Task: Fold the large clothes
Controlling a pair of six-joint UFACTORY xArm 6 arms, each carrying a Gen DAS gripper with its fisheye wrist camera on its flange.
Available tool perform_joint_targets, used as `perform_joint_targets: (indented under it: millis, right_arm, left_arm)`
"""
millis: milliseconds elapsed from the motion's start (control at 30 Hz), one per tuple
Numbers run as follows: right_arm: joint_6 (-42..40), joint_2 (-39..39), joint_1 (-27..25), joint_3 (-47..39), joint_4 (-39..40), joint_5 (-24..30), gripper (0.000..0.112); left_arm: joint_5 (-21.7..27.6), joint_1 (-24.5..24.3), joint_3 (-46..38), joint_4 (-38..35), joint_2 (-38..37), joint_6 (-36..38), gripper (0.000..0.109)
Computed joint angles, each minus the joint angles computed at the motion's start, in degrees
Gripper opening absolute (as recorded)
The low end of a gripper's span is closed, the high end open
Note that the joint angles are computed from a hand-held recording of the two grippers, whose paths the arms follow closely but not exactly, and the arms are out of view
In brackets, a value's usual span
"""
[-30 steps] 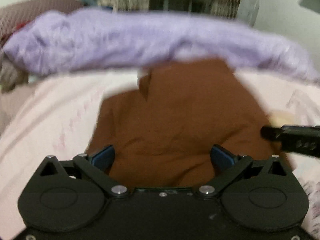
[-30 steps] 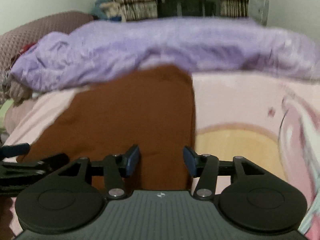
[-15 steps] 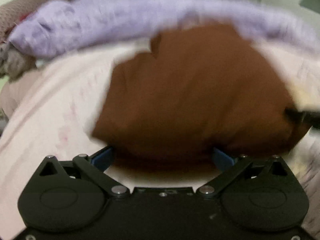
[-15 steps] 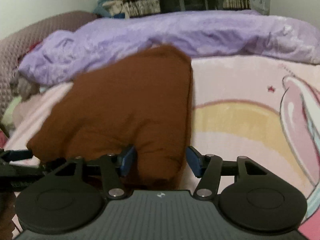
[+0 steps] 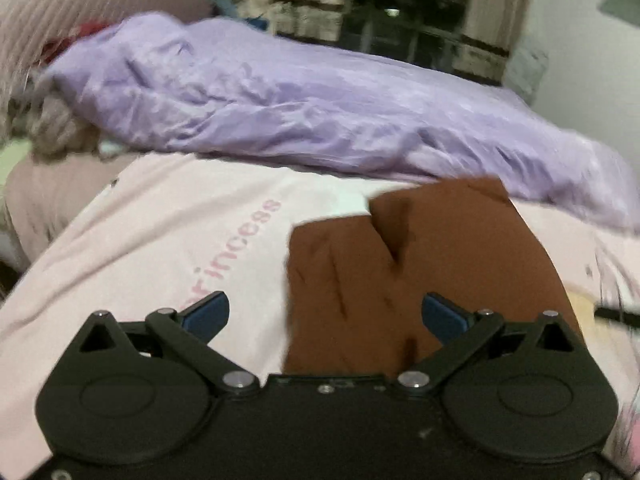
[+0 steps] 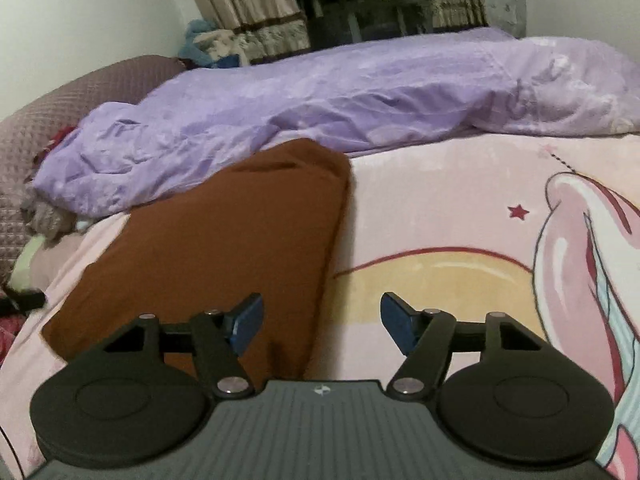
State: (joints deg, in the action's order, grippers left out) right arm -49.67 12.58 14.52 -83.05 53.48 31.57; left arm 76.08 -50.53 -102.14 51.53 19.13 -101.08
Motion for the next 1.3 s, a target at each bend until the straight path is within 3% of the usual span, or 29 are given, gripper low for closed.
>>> perform_joint_targets:
  millis: [67, 200, 300, 400, 500, 600, 667, 700, 767, 833, 900, 1033, 1167, 1300]
  right_arm:
    - [1.39, 2.97, -0.19, -3.48, -0.47, 2.08, 0.079]
    - [7.94, 11.7, -1.35, -15.33, -2.2, 12.82, 0.087]
    - [10.95, 17.26, -1.85, -22.72, -0.72, 18.42, 0.093]
    - [12.33, 21.33, -1.73, -28.32, -0.46, 22.15, 0.101]
    - [14.83, 25.82, -0.54, -34.03, -2.28, 23.87, 0.103]
    - [19.72, 31.7, -0.42, -41.93, -1.8, 27.95, 0.103]
    - [20.87, 32.94, -0.82, -43.59, -0.7, 29.46, 0.103]
    - [19.29, 31.75, -0.75, -41.76, -0.31, 28.54, 0.093]
    - [14.83, 28.33, -0.23, -36.92, -0.07, 25.64, 0.077]
    - [13.21, 26.52, 0.08, -35.09, -0.6, 24.32, 0.064]
    - [12.54, 25.91, -0.3, -35.73, -1.0, 25.86, 0.052]
    - [11.34, 23.25, -1.75, -34.98, 0.56, 27.66, 0.05]
    - [10.24, 19.71, -4.07, -32.99, 1.55, 28.32, 0.05]
    - [9.13, 16.07, -8.05, -31.35, 1.49, 28.61, 0.05]
  left_arm:
    - [-7.34, 4.29, 4.4, -3.13, -2.29, -1.06, 0.103]
    - [-21.44, 11.1, 9.53, -10.31, -2.3, -1.8, 0.103]
    - [-26.84, 13.36, 9.22, -14.79, 0.48, 1.52, 0.103]
    - [-36.38, 15.48, 12.76, -15.52, 1.3, -1.34, 0.103]
    - [-35.03, 15.47, 9.91, -17.2, 3.05, 2.81, 0.103]
    - [-37.63, 16.67, 9.64, -17.1, 3.8, 5.23, 0.097]
    - [-43.62, 17.67, 12.29, -13.44, 3.09, 1.4, 0.066]
    - [-44.43, 17.66, 12.67, -12.25, 3.03, -0.43, 0.062]
    - [-45.15, 17.55, 13.18, -9.18, 2.84, -4.17, 0.04]
    - [-44.23, 16.91, 13.06, -5.01, 2.2, -8.85, 0.026]
    - [-40.6, 15.06, 11.85, 0.11, 1.39, -11.8, 0.022]
    - [-41.52, 14.34, 11.66, 2.96, 0.02, -15.34, 0.017]
    - [-37.32, 11.46, 2.45, 4.18, 3.82, -10.88, 0.017]
    - [-36.98, 10.15, -10.54, 2.05, 11.43, -5.27, 0.017]
